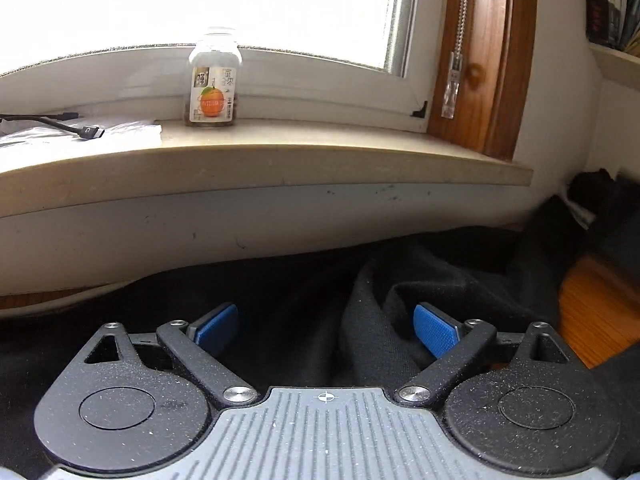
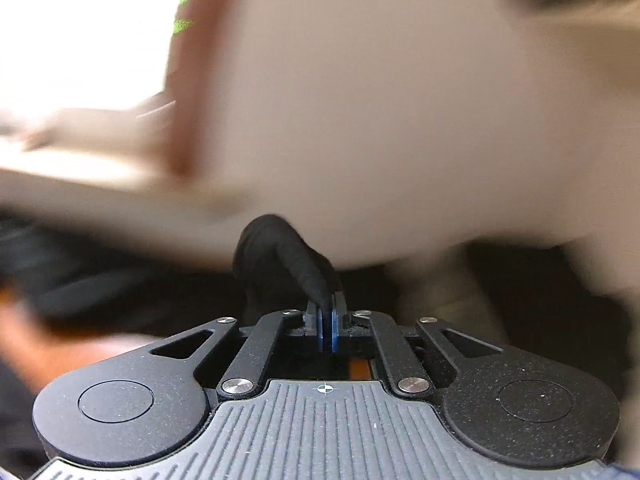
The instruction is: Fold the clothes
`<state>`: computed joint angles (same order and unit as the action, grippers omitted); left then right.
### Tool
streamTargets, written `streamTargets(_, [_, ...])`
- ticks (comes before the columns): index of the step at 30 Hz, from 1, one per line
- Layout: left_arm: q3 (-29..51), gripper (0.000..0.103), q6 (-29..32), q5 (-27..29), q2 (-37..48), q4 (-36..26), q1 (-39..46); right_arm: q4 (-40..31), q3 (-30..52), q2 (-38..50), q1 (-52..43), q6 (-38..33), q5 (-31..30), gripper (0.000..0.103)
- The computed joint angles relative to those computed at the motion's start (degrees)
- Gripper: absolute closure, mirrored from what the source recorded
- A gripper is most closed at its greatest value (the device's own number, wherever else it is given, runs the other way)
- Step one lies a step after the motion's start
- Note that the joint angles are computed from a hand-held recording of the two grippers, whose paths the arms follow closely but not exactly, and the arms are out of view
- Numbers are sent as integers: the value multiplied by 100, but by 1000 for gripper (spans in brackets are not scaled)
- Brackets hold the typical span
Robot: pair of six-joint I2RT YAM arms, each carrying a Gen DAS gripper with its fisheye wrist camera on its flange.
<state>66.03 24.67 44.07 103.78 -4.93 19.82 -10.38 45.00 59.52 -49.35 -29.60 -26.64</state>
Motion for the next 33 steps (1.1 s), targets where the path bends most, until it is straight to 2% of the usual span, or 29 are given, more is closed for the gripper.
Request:
streamTargets(2, [-12, 7, 1, 19, -16, -12, 17, 130, 454, 551, -312, 233, 471, 84])
streamTargets(3, [-21, 7, 3, 29, -26, -17, 28, 21, 555, 743, -492, 296, 287, 76])
streamTargets(4, [-29, 7, 5, 40, -36, -23, 38, -126, 642, 928, -676, 332, 28, 59])
streamTargets(5, [-20, 7, -3, 43, -28, -30, 39, -287, 742, 1124, -852, 353, -221, 52])
streamTargets(6, [-6, 7, -13, 44, -17, -38, 40, -438, 701, 1199, -1005, 194, -607, 50])
streamTargets(10, [24, 6, -15, 4, -4, -106, 21, -696, -138, 1016, -800, -361, -1282, 45])
streamTargets(14, [20, 6, -64, -20, 1, -68, 16, -141, -1336, 314, 228, -148, -1422, 44])
streamTargets(17, [-14, 6, -132, -150, -38, -25, 1, 198, -1852, -64, 1162, 4, -1275, 36])
streamTargets(20, [-75, 6, -157, -229, -301, -201, 175, 459, -2195, -175, 2013, -138, -734, 29])
streamTargets(22, [18, 6, 19, 34, -496, -663, 499, 501, -2310, -159, 2488, -249, -260, 28])
streamTargets(24, [52, 6, 191, 198, -737, -962, 906, 480, -2241, -74, 2415, -111, -453, 17])
streamTargets(26, [147, 5, 467, 332, -910, -1327, 1359, 365, -2008, 298, 2411, 6, -473, 15])
streamTargets(27, [166, 0, 601, 437, -985, -1481, 1627, 323, -1914, 453, 2401, 53, -519, 15])
streamTargets(28, [201, 0, 742, 549, -1042, -1641, 1903, 279, -1824, 601, 2389, 95, -572, 15])
streamTargets(33, [355, 0, 1574, 974, -1020, -2542, 3129, 590, -1880, 663, 2776, 429, -270, 14])
